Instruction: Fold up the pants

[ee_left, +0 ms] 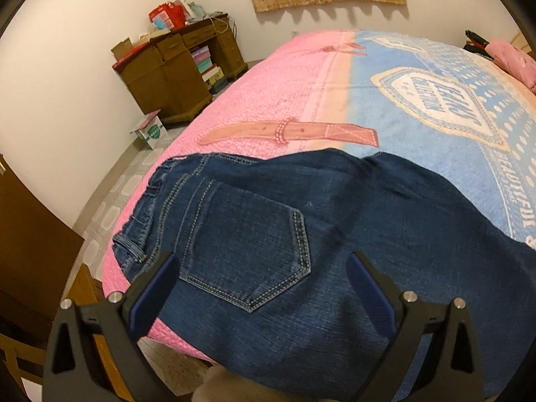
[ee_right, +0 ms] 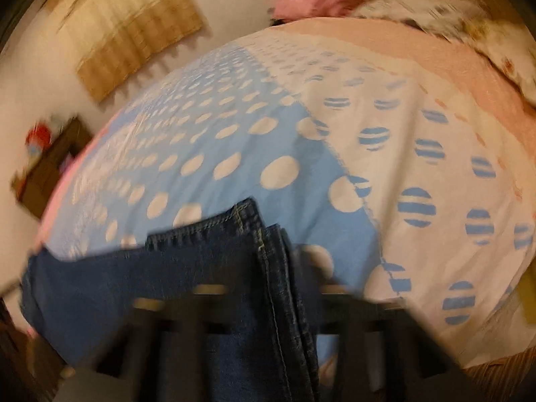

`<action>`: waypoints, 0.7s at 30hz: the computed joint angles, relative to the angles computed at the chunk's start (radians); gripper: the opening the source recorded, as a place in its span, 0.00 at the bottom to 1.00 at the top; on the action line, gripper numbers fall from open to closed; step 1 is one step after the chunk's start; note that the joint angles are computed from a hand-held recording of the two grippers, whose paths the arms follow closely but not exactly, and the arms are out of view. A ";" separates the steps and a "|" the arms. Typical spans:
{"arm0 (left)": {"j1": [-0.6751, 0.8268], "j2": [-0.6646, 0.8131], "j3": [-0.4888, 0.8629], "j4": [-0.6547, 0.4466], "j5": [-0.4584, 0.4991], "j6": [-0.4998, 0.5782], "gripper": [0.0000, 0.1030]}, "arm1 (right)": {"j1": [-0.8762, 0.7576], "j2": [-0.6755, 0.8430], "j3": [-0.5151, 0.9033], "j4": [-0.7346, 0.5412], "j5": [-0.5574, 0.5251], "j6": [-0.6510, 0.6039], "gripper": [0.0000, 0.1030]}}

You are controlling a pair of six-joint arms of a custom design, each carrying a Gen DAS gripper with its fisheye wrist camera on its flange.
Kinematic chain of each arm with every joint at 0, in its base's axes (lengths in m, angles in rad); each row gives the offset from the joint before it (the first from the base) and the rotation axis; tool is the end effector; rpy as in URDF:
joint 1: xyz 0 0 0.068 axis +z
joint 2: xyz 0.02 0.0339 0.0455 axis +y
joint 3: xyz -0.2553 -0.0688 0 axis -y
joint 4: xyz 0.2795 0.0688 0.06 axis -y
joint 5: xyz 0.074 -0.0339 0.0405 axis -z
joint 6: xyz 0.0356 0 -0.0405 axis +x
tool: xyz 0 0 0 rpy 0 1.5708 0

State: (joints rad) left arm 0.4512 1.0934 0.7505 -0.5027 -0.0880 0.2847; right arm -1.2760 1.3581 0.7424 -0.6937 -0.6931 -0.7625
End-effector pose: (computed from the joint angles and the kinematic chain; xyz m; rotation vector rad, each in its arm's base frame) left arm 0.2314 0.1156 0.2209 -0.2455 2.4481 0.4368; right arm 0.0959 -0.2375 0.1527 0.5022 2.3643 0.1866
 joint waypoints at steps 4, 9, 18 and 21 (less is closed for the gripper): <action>-0.004 -0.004 0.002 -0.008 -0.005 -0.008 0.99 | -0.059 -0.060 -0.010 -0.024 -0.070 -0.022 0.04; -0.002 0.002 0.010 -0.020 -0.001 -0.023 0.99 | -0.089 -0.175 -0.015 -0.107 -0.173 -0.079 0.04; 0.006 -0.014 0.011 -0.028 0.007 -0.018 0.99 | 0.116 -0.033 -0.047 0.299 0.162 0.211 0.04; 0.028 -0.019 0.013 -0.015 0.019 -0.006 0.99 | 0.055 -0.072 -0.062 0.306 0.087 0.242 0.03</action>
State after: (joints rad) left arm 0.4796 1.0741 0.7637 -0.5181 -0.0688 0.2787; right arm -1.2209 1.2860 0.6800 -0.3877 -0.6063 -0.5204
